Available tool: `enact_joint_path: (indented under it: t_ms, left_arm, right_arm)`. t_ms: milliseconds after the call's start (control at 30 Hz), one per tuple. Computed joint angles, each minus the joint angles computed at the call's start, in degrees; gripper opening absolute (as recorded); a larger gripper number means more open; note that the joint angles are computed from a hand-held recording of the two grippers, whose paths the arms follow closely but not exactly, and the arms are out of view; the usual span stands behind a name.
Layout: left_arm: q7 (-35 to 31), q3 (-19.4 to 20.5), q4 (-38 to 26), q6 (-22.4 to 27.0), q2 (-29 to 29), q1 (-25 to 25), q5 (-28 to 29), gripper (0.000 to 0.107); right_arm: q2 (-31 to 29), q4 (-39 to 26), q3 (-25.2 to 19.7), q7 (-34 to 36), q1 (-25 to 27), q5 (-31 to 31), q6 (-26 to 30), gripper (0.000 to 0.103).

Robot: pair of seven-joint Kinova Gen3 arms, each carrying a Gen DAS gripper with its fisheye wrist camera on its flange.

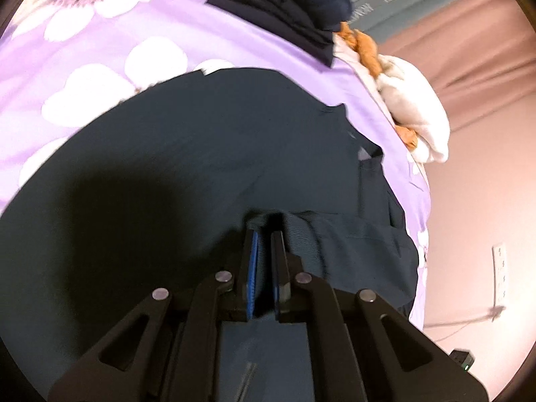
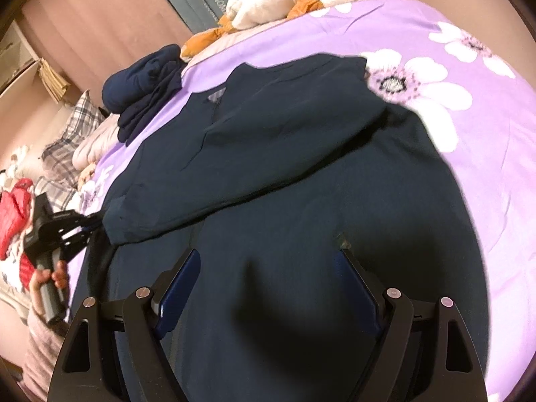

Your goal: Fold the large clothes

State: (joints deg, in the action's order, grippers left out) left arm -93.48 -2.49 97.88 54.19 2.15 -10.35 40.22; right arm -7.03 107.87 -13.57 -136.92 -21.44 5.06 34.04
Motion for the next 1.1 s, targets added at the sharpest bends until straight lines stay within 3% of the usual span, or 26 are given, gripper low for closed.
enact_joint_path:
  t_ms: [167,233,367,467,600,700,733,767,900,1033,1100]
  left_arm:
    - [-3.9,1.9,-1.7,-0.8,-0.6,2.5,2.3,0.028]
    - [-4.7,3.7,-2.4,-1.1,0.3,3.2,2.3,0.028]
    - [-0.9,0.7,-4.2,-3.3,3.0,12.2,-6.1,0.027]
    - [3.6,3.4,-5.0,-3.7,5.2,11.8,-11.7,0.027]
    - [4.2,6.1,-5.1,-4.1,6.6,10.2,-14.4,0.028]
    - [4.0,6.5,-5.7,-3.3,6.6,10.4,-15.8,0.029]
    - [2.9,6.7,-5.9,-2.9,6.9,10.1,-15.0,0.029]
    - [2.0,7.3,-6.3,-2.6,7.5,9.6,-14.3,0.029]
    - [1.2,7.1,-6.5,-3.0,8.4,9.9,-14.3,0.034]
    - [-0.2,7.4,-5.9,-4.0,9.2,9.2,-12.1,0.037]
    - [-1.0,7.6,-6.0,-4.1,9.6,8.7,-10.9,0.043]
  right_arm:
    - [-0.8,-0.2,0.1,1.4,5.0,-0.8,-1.6,0.084]
    - [0.7,-1.9,-0.2,1.3,6.7,0.0,-1.7,0.084]
    - [5.1,-5.7,4.3,6.0,4.4,-1.0,-5.1,0.074]
    - [9.8,-9.5,4.8,12.0,5.5,-5.6,-7.4,0.067]
    - [17.2,-17.9,14.0,10.8,-3.4,-0.7,-0.4,0.063]
    - [22.9,-21.6,22.0,5.1,-9.9,6.3,6.6,0.051]
    - [23.8,-21.8,23.6,2.7,-10.8,8.4,8.0,0.041]
    - [23.7,-20.9,24.3,0.4,-10.7,9.5,8.5,0.039]
    - [19.0,-14.8,19.2,-1.0,-2.1,5.1,1.9,0.039]
    - [14.3,-8.4,14.0,1.6,7.7,-0.7,-6.2,0.06]
    - [14.3,-7.8,11.2,5.7,12.1,-5.3,-7.5,0.069]
